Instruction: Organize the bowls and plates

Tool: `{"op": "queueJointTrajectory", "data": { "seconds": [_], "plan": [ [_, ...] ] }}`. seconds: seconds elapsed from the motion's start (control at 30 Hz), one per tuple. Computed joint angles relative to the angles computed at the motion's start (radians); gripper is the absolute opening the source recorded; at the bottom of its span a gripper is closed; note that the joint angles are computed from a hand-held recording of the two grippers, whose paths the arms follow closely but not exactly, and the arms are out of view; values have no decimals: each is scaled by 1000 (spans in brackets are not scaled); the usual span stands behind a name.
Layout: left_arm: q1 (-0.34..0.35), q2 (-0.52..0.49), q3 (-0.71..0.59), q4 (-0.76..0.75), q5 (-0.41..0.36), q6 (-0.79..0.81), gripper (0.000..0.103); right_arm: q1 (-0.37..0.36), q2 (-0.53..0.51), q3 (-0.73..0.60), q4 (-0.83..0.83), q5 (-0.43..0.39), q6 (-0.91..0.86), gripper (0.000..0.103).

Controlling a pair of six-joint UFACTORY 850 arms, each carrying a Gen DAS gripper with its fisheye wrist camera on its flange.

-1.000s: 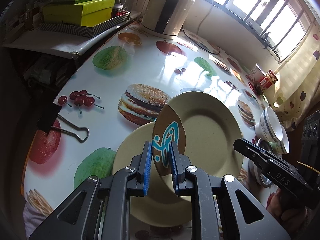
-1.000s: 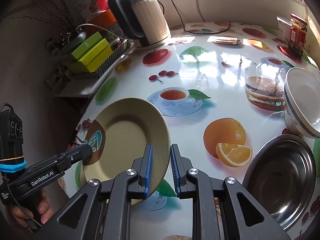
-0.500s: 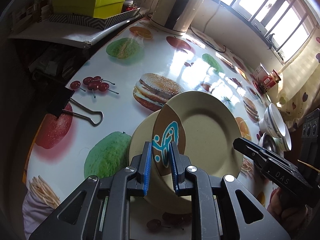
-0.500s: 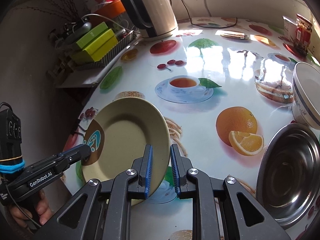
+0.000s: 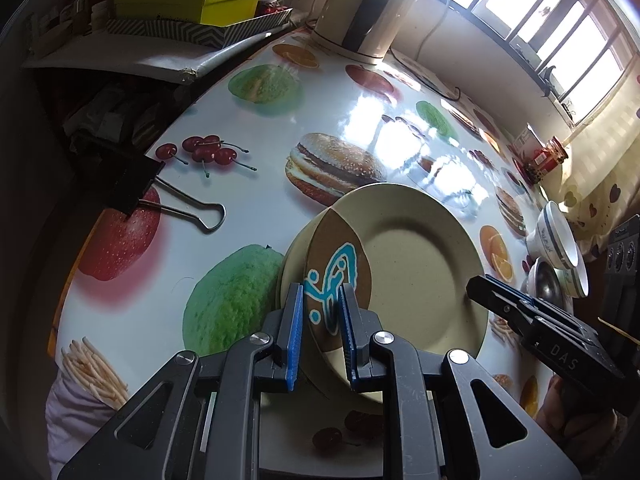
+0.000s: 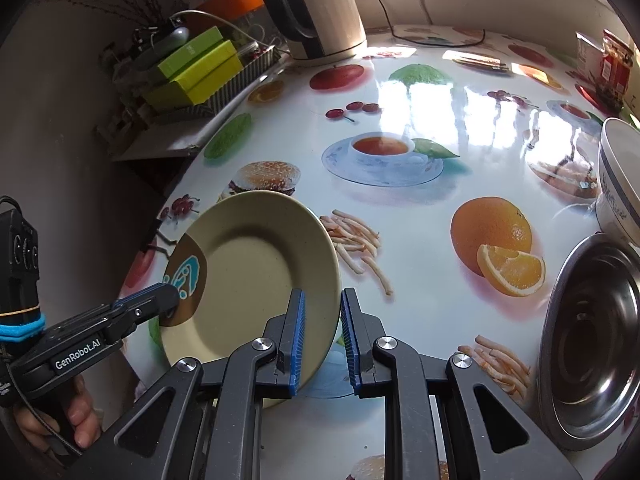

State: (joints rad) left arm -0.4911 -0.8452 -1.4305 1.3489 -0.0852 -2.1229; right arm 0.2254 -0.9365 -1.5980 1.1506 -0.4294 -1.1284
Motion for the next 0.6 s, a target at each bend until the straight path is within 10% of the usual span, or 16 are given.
{"op": "queueJointTrajectory", "data": {
  "seconds": [0.6],
  "plan": [
    [2,5,4,-24,-5,18,18,3,-2,2,3,2,1,20]
  ]
}}
